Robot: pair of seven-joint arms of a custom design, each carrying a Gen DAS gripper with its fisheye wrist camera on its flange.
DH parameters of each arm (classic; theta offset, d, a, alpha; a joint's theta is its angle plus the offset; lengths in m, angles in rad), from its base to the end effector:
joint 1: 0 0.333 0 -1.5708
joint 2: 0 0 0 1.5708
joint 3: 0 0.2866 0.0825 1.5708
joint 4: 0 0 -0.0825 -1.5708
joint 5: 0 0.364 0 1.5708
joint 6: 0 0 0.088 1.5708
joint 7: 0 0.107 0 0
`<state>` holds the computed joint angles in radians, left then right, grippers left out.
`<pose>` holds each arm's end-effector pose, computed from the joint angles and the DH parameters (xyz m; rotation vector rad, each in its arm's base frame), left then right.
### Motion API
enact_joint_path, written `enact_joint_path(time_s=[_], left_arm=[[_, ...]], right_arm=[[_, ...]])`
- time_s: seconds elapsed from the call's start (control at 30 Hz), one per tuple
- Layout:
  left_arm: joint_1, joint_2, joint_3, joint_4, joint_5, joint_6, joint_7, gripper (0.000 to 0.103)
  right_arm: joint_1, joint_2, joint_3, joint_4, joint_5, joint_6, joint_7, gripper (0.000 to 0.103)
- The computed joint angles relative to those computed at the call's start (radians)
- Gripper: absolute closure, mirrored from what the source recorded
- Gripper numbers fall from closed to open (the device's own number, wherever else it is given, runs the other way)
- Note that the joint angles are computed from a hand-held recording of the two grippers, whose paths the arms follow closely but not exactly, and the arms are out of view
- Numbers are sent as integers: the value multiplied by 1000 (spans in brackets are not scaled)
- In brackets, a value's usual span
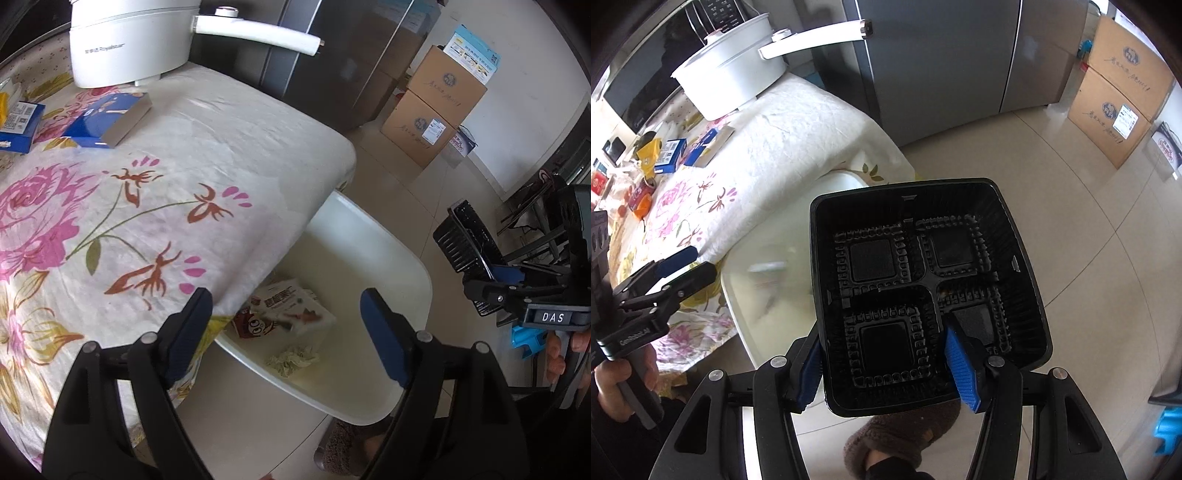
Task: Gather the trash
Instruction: 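Lower the black tray into the bin and open the right tool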
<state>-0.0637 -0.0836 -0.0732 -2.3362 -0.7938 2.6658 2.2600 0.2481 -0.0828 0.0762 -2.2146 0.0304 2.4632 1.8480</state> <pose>0.5090 -0.0493 0.3907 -1.8524 2.2328 -0.9237 0.5010 0.1689 0.4290 -2.0312 1.9763 -0.1997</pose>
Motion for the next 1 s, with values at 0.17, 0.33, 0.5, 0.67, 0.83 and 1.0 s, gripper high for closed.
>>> enact_joint_path(time_s=[0.17,0.33,0.5,0.67,0.83,1.0], left_arm=[[25,-28,17,-16,69,-6,-86,11],[41,-64,36,-48,160,27,-148,4],[52,-101,66,-79,249,49,-191,1],[59,-131,110,-88,258,26,-188,1],[71,-163,142,-98,252,10,-178,1],[92,-189,164,-111,268,-3,-183,1]], right_arm=[[9,14,7,18,-11,-11,5,43],[26,38,14,49,-22,-25,11,42],[47,70,19,89,-35,-42,11,42],[72,122,21,150,-51,-74,26,42],[100,162,21,204,-66,-88,62,39],[134,194,22,259,-114,-95,108,23]])
